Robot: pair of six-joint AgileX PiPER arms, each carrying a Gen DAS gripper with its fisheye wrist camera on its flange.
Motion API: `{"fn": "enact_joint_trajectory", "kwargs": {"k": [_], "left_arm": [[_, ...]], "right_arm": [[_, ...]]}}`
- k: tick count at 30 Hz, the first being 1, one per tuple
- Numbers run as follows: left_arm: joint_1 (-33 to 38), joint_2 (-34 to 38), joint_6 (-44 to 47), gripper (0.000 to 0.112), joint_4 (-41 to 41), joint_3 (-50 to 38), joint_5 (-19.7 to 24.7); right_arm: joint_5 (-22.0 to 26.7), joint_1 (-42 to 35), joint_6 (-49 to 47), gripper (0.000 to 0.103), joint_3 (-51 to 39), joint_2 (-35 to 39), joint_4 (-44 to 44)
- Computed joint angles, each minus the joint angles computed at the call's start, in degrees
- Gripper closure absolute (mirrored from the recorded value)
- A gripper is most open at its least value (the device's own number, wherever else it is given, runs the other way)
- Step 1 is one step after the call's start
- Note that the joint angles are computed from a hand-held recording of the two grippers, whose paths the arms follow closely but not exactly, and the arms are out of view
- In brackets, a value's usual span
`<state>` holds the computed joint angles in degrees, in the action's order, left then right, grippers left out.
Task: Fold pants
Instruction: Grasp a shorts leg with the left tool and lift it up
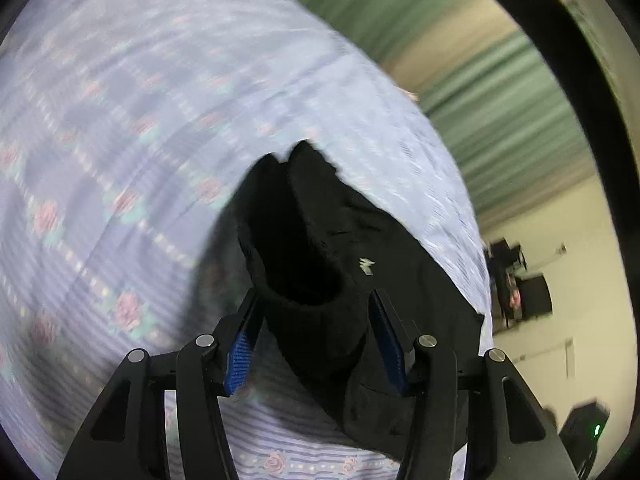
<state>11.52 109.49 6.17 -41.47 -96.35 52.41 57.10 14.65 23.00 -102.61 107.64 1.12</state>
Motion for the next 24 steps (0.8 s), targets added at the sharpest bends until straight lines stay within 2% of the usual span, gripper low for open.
{"fn": "enact_joint_trajectory", "kwargs": {"k": [4, 8, 11, 14, 15, 19, 24], "left_arm": [[-1.4, 4.3, -3.8, 0.060, 5.0, -2.6, 0.5], [-1.2, 7.5, -5.7, 0.058, 3.6, -2.8, -0.8], [-2.5, 10.5, -9.2, 0.057, 6.1, -9.1, 0.6], [-3.3, 12.6, -10.9, 0.076, 7.6, -14.6, 2.2], [-3.8, 12.9, -11.7, 0.081, 9.5, -16.8, 3.2], [-7.1, 11.2, -11.8, 0.086, 17.9, -23.4, 6.4], [-17.5, 11.4, -13.9, 0.086, 37.4, -38.8, 14.0]], "right_arm": [[-0.2, -0.2, 0.1, 0.023, -0.7, 0.6, 0.6], [0.1, 0.6, 0.6, 0.023, -1.9, 0.9, -0.4], [0.0, 1.0, 0.0, 0.023, -2.7, 1.4, -0.6], [-0.1, 0.9, 0.0, 0.023, -2.9, 1.4, -0.3], [-0.2, 0.8, 0.1, 0.023, -2.8, 1.3, -0.3], [-1.2, -0.4, 0.6, 0.024, -1.4, -0.4, -0.7], [-1.8, -3.6, 1.5, 0.024, 1.3, -4.1, -2.0]]}}
